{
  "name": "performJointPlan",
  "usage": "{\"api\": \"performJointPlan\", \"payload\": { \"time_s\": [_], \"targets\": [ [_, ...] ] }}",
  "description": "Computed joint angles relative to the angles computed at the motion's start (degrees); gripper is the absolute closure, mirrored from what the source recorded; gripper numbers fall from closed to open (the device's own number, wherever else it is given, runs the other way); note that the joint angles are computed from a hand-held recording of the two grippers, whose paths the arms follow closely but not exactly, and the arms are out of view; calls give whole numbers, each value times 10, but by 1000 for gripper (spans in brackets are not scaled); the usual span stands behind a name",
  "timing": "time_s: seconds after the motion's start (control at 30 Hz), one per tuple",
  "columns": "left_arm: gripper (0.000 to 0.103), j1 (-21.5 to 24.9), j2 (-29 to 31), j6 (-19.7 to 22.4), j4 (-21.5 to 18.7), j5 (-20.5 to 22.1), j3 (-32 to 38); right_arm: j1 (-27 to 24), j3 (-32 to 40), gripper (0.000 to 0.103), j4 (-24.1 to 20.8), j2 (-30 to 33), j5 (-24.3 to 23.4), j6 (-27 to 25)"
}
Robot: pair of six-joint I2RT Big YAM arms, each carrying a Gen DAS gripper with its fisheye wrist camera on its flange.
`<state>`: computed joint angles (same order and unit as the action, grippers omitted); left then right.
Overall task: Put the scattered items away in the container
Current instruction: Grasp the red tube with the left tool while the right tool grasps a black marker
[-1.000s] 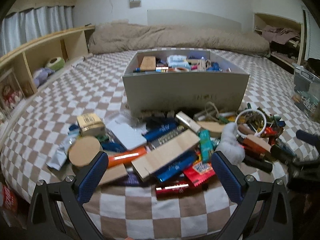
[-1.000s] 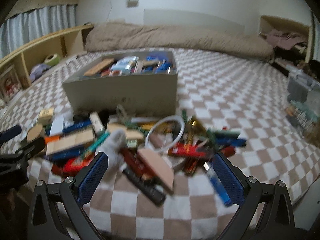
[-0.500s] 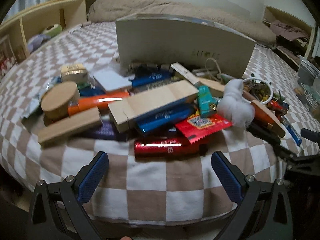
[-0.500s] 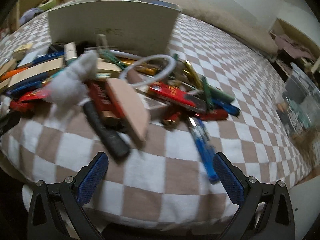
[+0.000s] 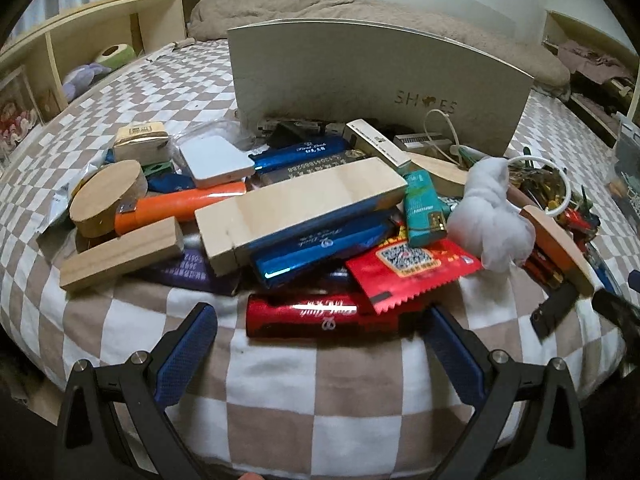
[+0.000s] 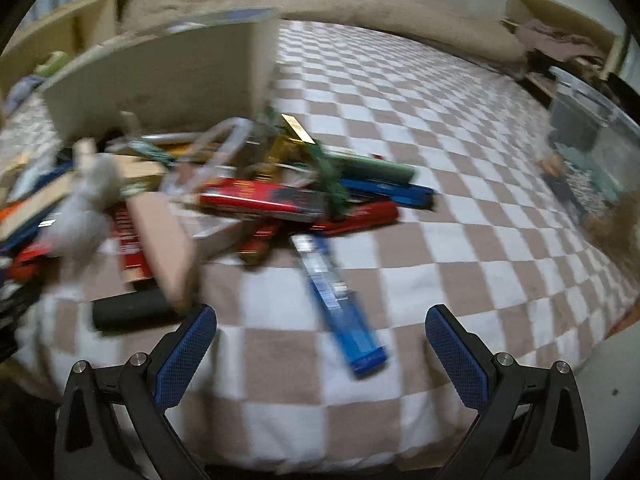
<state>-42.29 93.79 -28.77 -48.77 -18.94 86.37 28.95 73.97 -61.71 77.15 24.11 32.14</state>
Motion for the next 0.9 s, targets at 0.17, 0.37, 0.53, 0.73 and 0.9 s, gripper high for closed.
{"api": "performJointPlan", "payload": {
  "time_s": [0.17, 0.37, 0.53, 0.73, 0.9],
  "targets": [
    [17, 0, -5, 10, 10, 6, -5, 24, -3, 0, 52, -17, -82, -55],
    [20, 4, -21, 22, 20, 30, -22, 20, 6, 0, 80, -8, -194, -76],
    [20, 5, -36, 28, 23, 36, -39, 21, 4, 0, 124, -8, -301, -84],
    [20, 5, -40, 28, 26, 38, -43, 8, 13, 0, 135, 18, -332, -72],
    [20, 4, -40, 30, 26, 32, -44, -6, 16, 0, 121, 27, -276, -74]
  ]
}}
